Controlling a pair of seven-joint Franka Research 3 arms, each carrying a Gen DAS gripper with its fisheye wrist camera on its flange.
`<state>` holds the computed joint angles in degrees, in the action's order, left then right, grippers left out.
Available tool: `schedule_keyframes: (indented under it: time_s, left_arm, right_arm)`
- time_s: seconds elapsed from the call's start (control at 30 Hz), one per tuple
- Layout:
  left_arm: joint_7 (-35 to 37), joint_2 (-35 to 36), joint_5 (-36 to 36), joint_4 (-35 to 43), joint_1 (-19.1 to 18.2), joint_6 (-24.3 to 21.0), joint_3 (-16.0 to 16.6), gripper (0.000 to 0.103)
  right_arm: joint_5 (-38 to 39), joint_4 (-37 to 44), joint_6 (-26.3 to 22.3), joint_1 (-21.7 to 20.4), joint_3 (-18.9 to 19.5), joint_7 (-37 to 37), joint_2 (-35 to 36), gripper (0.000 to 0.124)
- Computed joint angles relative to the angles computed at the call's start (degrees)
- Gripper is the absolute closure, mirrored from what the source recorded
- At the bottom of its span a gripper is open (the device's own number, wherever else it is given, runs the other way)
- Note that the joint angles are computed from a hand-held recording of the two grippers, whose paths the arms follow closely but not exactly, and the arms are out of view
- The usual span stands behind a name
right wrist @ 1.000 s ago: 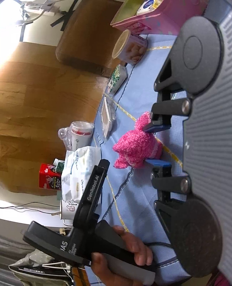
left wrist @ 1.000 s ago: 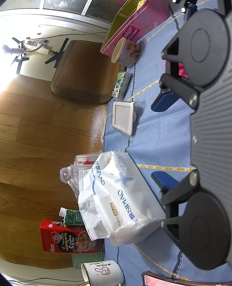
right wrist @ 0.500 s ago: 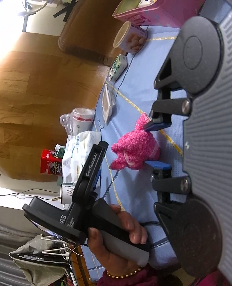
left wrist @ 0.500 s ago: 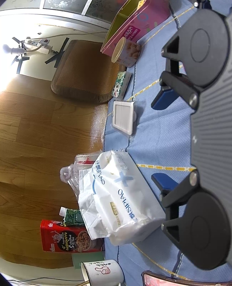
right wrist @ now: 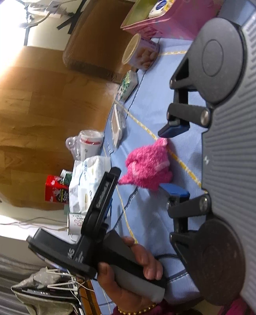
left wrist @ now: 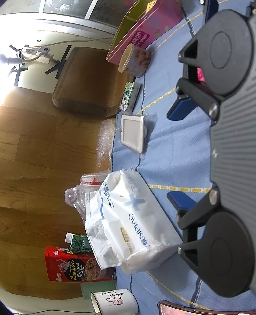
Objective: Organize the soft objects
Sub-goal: 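Hold the pink toy up with the right gripper while the left gripper approaches it, then close the left gripper on the pink toy while the right gripper releases it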
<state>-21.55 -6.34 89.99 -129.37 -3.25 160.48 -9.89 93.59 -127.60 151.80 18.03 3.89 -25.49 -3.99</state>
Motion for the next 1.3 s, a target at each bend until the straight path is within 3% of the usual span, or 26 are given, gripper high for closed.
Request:
schedule_keyframes:
  time_s: [0.2, 0.37, 0.63, 0.8, 0.97, 1.2, 1.3]
  left_arm:
    - [-0.19, -0.86, -2.12, -1.11, 0.36, 2.61, 0.37, 0.022]
    - [-1.48, -2.14, -4.23, -2.68, 1.25, 7.33, 0.55, 0.021]
    - [2.26, -4.59, -8.58, -4.78, 1.38, 9.49, -1.03, 0.021]
    - [-0.29, -5.48, -7.75, -5.01, 3.06, 15.54, -1.34, 0.021]
    - [-1.4, -3.72, -5.91, -2.49, 3.72, 21.01, -2.15, 0.014]
    - [-3.69, -2.68, -2.13, 0.05, 2.17, 21.23, -2.7, 0.009]
    - [-0.93, -2.04, -4.15, 0.27, 1.0, 21.08, -2.25, 0.009]
  right_arm:
    - [0.47, -0.56, -0.49, -0.33, -0.29, 0.1, -0.41, 0.066]
    - [0.26, -0.77, -1.34, -0.49, -0.41, 0.35, -0.49, 0.066]
    - [-0.43, -0.69, -2.36, -0.59, -0.39, 0.83, -0.24, 0.066]
    - [-0.38, -0.36, -1.57, -0.52, -0.26, 0.87, 0.13, 0.066]
    - [-1.84, 0.43, -1.4, -0.66, -0.22, 3.14, 1.11, 0.064]
    - [-2.73, 0.71, -2.99, -1.21, -0.44, 4.9, 1.56, 0.066]
    - [-2.21, 0.85, -2.91, -1.35, -0.42, 5.48, 1.66, 0.065]
